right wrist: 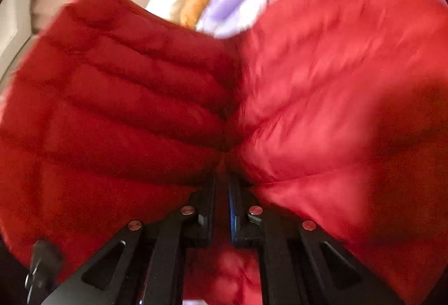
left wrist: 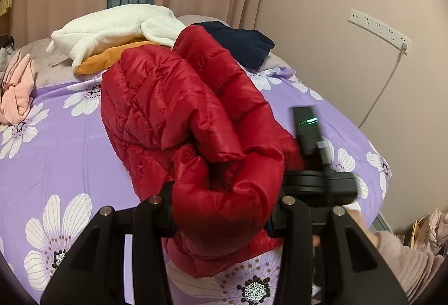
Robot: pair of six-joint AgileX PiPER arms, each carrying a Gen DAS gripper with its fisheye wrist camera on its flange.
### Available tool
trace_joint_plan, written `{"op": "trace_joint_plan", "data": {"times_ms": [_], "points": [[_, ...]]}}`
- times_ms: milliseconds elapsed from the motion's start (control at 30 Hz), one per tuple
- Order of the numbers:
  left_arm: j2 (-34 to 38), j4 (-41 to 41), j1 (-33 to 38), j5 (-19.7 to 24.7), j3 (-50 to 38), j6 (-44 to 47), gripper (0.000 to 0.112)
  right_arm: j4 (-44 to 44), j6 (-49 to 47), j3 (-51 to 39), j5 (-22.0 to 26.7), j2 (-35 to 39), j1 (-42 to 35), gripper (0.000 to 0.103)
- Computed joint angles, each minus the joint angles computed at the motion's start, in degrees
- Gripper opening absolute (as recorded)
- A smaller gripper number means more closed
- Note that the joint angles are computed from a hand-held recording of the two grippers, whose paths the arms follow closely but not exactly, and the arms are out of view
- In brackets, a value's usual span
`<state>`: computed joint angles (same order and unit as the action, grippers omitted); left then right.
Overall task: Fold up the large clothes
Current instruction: 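Grasp the red jacket's side edge with the right tool and lift it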
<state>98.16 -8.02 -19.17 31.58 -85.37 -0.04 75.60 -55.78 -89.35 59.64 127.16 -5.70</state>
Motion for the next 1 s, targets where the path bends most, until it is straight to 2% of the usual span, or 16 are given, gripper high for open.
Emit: {"op": "trace_joint_plan", "data": {"times_ms": [233, 333, 433, 567, 633, 733, 867, 900, 933, 967, 1000], "points": [[1.28, 3.25, -1.79, 1.08, -1.70, -3.00, 0.043, 3.77, -14.53, 18.08, -14.70, -14.17, -7.09, 0.006], [2.04, 6.25, -3.80, 1.64, -2.66, -5.09, 0.043, 4.93, -17.52, 19.41, -18.76, -14.66, -8.26, 0.006], [3.22, 8.46, -5.69, 2.31, -4.04, -6.04, 0.043, 4.76, -17.43, 18.57, -19.76, -12.98, -8.39, 0.006], [5.68, 11.68, -8.85, 3.89, -6.83, -7.40, 0.043, 6.00, -17.82, 18.23, -16.03, -10.08, -9.57, 0.006], [7.07, 12.21, -9.57, 4.66, -8.17, -7.02, 0.043, 4.45, -14.51, 15.19, -13.88, -7.35, -9.69, 0.006], [10.28, 12.96, -10.99, 6.84, -11.35, -5.80, 0.044, 4.12, -10.49, 11.19, -6.70, -2.96, -12.44, 0.006], [15.79, 10.06, -11.02, 11.42, -16.75, -1.41, 0.050, 5.21, -5.42, 6.79, 1.52, 1.09, -15.88, 0.006], [16.57, 10.17, -11.10, 11.95, -17.32, -1.06, 0.051, 6.44, -5.39, 6.53, 3.64, 1.62, -16.94, 0.013], [17.26, 10.46, -11.26, 12.41, -17.82, -0.87, 0.052, 7.52, -5.49, 6.44, 5.17, 1.92, -17.77, 0.029], [17.78, 10.66, -11.44, 12.61, -18.10, -0.48, 0.054, 8.98, -5.62, 6.31, 7.22, 2.30, -18.73, 0.039], [18.06, 10.47, -11.40, 12.65, -18.37, -0.03, 0.056, 10.67, -5.69, 6.20, 9.61, 2.76, -19.65, 0.055]]}}
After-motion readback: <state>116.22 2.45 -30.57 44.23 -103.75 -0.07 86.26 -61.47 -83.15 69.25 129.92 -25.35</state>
